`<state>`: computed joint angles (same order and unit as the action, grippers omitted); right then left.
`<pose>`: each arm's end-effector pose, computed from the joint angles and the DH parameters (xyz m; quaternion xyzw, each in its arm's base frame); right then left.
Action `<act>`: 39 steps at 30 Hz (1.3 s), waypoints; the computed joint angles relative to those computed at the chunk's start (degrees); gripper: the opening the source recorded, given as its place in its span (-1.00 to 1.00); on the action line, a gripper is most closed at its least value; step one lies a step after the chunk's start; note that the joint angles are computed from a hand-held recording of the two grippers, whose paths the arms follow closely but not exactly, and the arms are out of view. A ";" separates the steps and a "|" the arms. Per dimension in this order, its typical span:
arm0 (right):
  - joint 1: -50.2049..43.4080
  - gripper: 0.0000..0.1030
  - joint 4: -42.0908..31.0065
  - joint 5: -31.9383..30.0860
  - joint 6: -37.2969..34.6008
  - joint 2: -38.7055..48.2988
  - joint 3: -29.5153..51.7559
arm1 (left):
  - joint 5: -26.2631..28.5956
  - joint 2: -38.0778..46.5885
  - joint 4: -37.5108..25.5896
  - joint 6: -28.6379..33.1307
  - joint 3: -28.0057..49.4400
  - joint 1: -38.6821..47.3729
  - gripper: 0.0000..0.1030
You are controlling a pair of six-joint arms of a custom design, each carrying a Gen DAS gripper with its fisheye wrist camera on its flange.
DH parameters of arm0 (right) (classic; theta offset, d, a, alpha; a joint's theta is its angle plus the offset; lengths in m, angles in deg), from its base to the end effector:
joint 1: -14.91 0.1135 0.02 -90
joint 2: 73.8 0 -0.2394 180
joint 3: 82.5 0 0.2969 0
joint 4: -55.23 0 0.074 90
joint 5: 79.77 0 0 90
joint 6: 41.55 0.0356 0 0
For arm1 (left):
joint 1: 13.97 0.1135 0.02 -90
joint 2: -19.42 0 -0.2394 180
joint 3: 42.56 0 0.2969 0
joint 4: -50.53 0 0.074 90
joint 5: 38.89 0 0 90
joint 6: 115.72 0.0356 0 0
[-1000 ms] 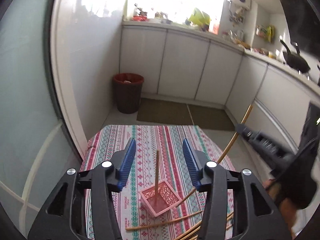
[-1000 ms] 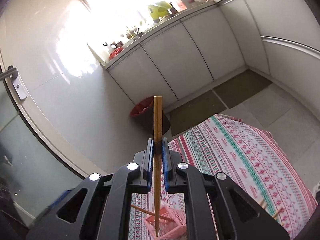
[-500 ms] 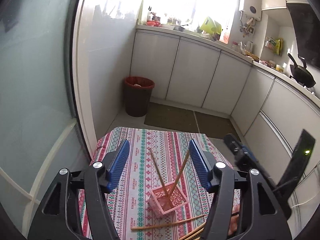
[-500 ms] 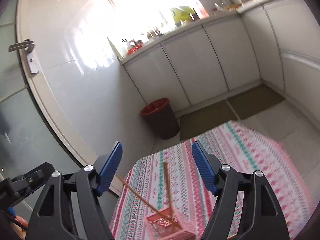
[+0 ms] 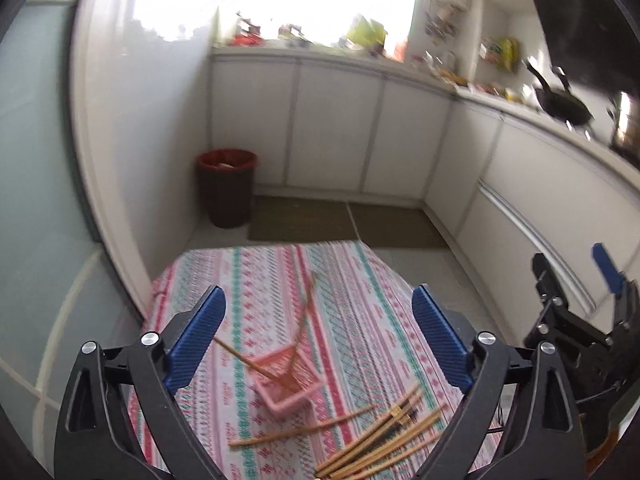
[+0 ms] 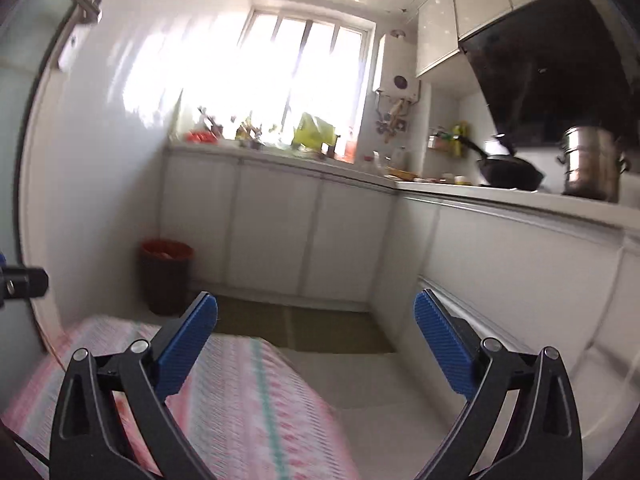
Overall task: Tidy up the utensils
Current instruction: 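Move both open grippers back to the stick pile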
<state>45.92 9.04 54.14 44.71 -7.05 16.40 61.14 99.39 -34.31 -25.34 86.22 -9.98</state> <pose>0.2472 0.1198 0.4673 0.0013 0.7664 -0.1518 0.6241 0.2618 0.0120 0.5085 0.0117 0.8885 -0.0606 0.4547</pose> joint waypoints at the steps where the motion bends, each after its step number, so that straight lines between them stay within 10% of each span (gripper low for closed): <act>1: -1.08 0.87 -2.06 -0.58 0.66 -1.28 -0.57 | -0.77 0.49 -0.46 0.29 -0.13 -1.48 0.83; 9: -18.87 0.87 -17.15 -10.09 4.02 -10.88 -7.00 | -6.94 8.84 -6.70 4.05 -5.10 -18.14 0.86; 15: -32.89 0.87 -25.57 -28.81 13.67 -6.36 -2.45 | -9.22 16.55 -4.27 3.20 -9.92 -24.25 0.83; 19: -37.81 0.87 -32.72 -40.01 18.16 -1.14 -0.12 | -7.38 24.96 -5.13 2.63 -8.34 -24.97 0.03; 31: -36.37 0.86 -36.13 -38.96 20.97 2.63 -1.03 | -9.15 32.72 -2.44 0.83 -6.46 -26.87 -0.23; 39: -35.60 0.86 -35.84 -39.03 21.30 2.55 -1.85 | -10.41 32.31 2.16 1.77 -10.91 -27.18 -0.75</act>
<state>10.32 -26.80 15.11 66.01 -4.50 14.54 50.73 131.70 -32.15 -23.57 75.31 -37.16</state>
